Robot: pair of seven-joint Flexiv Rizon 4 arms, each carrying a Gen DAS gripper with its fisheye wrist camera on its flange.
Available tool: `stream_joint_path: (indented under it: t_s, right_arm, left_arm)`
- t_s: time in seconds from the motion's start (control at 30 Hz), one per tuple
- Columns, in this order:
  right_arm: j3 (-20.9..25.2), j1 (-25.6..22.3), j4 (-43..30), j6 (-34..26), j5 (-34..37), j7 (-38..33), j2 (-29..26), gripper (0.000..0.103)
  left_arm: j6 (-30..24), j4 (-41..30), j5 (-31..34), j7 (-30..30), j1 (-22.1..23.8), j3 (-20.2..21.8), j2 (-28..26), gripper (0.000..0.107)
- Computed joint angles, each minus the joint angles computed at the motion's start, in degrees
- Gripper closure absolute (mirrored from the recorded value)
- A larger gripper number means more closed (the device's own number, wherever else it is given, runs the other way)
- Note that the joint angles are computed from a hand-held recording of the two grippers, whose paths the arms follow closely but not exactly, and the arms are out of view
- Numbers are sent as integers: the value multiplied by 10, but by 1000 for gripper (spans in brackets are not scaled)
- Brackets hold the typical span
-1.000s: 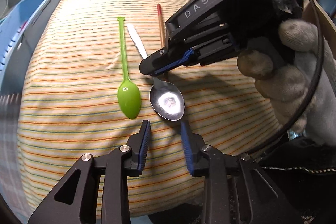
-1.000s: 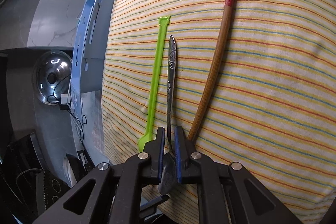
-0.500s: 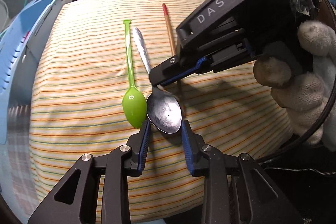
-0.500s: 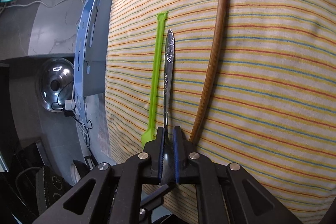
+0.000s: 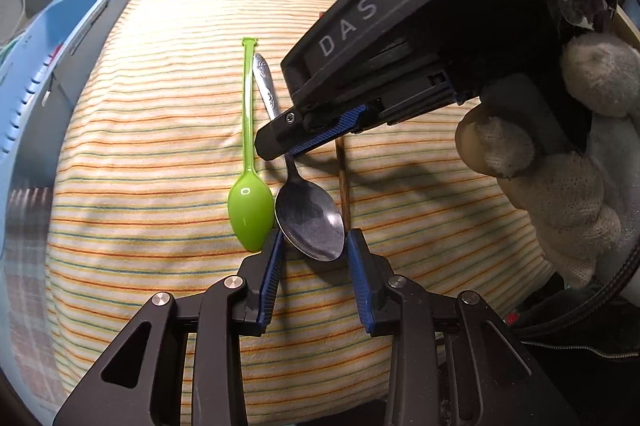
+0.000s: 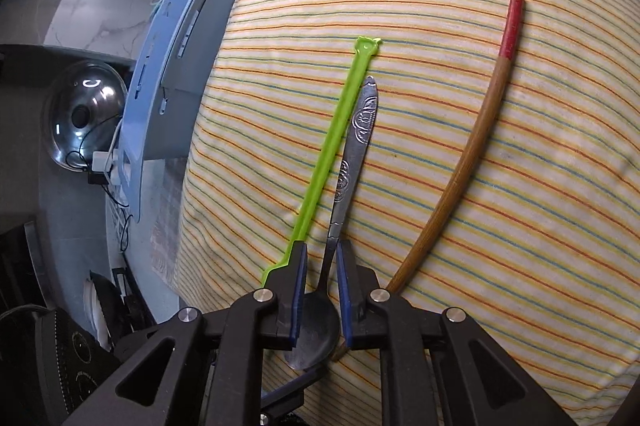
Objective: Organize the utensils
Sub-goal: 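Close the right tool on the handle of the metal spoon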
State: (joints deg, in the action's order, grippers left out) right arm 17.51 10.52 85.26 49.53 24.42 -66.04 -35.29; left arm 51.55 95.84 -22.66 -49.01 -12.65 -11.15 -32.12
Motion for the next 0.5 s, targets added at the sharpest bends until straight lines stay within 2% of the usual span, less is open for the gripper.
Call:
stream_joint_path:
  t_s: [0.17, 0.3, 0.5]
  right_arm:
    - [-5, 7, 9, 8, -9, 11, 5, 90]
    - [-6, 8, 15, 14, -11, 21, 8, 95]
    - [4, 0, 28, 40, 16, 28, 12, 95]
  left_arm:
    - [31, 35, -7, 24, 5, -8, 20, 78]
    - [28, 51, -25, 49, 16, -14, 35, 79]
    - [20, 64, -49, 73, 24, -12, 46, 83]
